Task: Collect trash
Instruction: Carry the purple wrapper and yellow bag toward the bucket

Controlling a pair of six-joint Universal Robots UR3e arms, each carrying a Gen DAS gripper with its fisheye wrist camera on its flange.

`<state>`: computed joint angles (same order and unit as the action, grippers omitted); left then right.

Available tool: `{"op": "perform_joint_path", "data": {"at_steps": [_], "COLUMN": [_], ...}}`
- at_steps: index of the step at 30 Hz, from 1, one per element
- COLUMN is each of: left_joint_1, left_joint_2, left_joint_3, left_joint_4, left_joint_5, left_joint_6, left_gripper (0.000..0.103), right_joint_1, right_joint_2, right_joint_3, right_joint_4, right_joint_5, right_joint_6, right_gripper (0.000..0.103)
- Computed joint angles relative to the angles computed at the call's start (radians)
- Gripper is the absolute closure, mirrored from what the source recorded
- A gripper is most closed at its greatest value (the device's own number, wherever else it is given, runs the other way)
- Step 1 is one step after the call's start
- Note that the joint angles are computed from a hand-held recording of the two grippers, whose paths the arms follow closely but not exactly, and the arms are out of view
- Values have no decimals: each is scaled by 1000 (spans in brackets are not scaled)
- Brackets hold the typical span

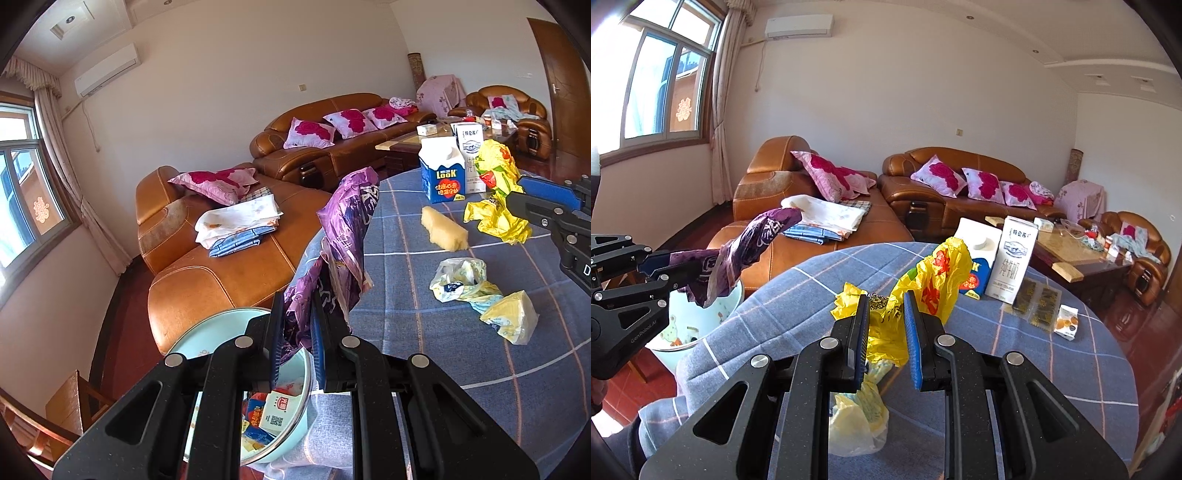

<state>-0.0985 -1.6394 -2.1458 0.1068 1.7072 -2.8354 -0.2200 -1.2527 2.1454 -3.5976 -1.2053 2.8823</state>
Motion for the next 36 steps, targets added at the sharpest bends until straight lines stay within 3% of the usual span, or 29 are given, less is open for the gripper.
{"op": "perform_joint_path", "data": {"at_steps": [36], "left_joint_1": [340], "left_joint_2": [199], "left_joint_3": [-186], "left_joint_4": [24], "left_joint_5": [-87], "left_joint_6": [109], "left_gripper": [89], "right_joint_1": [292], "right_joint_2": [186], "right_joint_3": [-301], "right_joint_4": [85], "right_joint_5": [-72], "right_joint_6": [-63], "right_gripper": [84]}}
